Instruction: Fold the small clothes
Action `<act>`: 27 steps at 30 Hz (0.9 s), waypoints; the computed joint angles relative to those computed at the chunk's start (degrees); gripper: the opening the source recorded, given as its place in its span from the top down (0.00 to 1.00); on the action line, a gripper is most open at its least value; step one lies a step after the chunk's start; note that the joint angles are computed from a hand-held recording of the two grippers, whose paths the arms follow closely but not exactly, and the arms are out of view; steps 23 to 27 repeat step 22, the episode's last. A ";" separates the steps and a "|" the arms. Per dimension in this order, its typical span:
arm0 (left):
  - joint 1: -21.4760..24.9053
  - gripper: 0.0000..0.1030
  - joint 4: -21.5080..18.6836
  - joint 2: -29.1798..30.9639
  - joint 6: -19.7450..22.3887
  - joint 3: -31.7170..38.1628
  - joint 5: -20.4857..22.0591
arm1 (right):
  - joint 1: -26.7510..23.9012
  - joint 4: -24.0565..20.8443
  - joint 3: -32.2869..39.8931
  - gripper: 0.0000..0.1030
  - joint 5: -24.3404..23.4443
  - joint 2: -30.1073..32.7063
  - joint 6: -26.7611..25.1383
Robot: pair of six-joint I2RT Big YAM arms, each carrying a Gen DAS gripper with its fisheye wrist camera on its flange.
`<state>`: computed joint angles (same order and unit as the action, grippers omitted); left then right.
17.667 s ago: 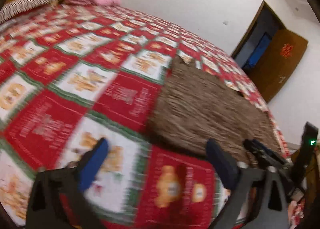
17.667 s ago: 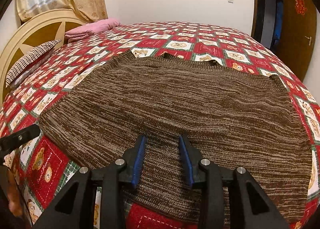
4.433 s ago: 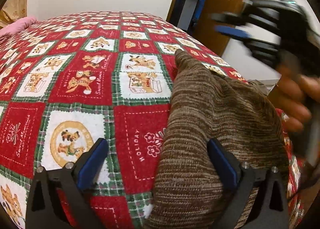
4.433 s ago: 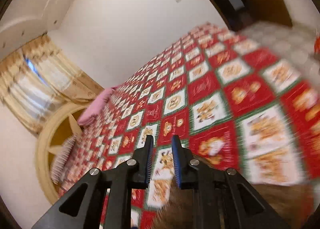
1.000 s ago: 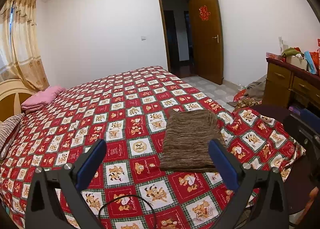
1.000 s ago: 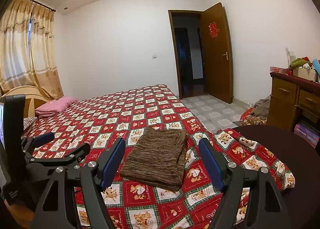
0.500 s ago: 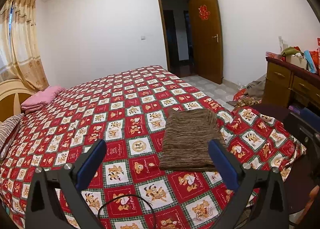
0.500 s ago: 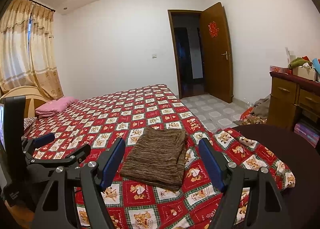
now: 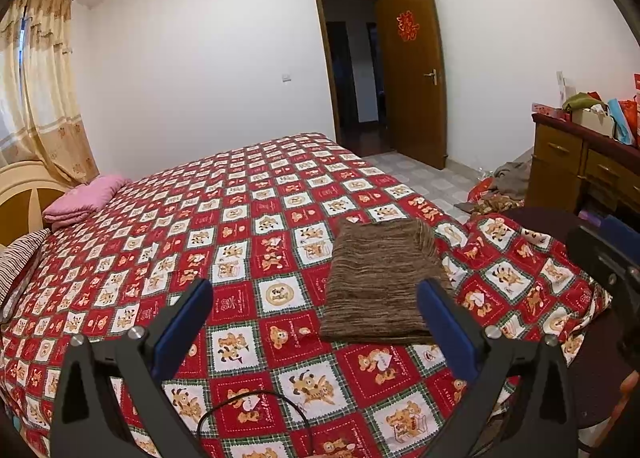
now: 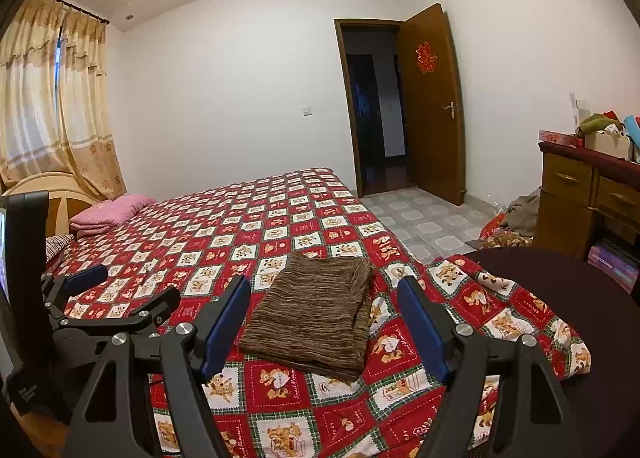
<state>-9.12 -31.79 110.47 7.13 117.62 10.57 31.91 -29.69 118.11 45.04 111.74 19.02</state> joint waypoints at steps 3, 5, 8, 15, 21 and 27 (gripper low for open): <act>-0.07 0.00 0.15 -0.02 -0.07 -0.06 -0.18 | 0.02 -0.21 0.16 0.26 0.15 0.14 0.18; -0.14 0.00 0.55 -0.11 0.04 -0.30 -0.43 | 0.12 -0.57 0.50 0.26 0.35 0.37 0.52; 0.06 0.00 0.84 0.22 0.23 -0.11 0.41 | 0.13 -0.64 0.62 0.26 0.38 0.48 0.42; 0.79 0.00 -1.51 1.59 -0.49 1.74 3.82 | 0.49 -1.36 1.31 0.26 0.95 1.06 0.75; 0.78 0.00 0.15 1.29 0.09 1.10 2.84 | 0.52 -2.38 2.08 0.26 0.57 1.55 1.42; 0.77 0.00 0.01 1.39 0.20 1.26 2.57 | 0.49 -2.58 2.22 0.26 0.69 1.65 1.51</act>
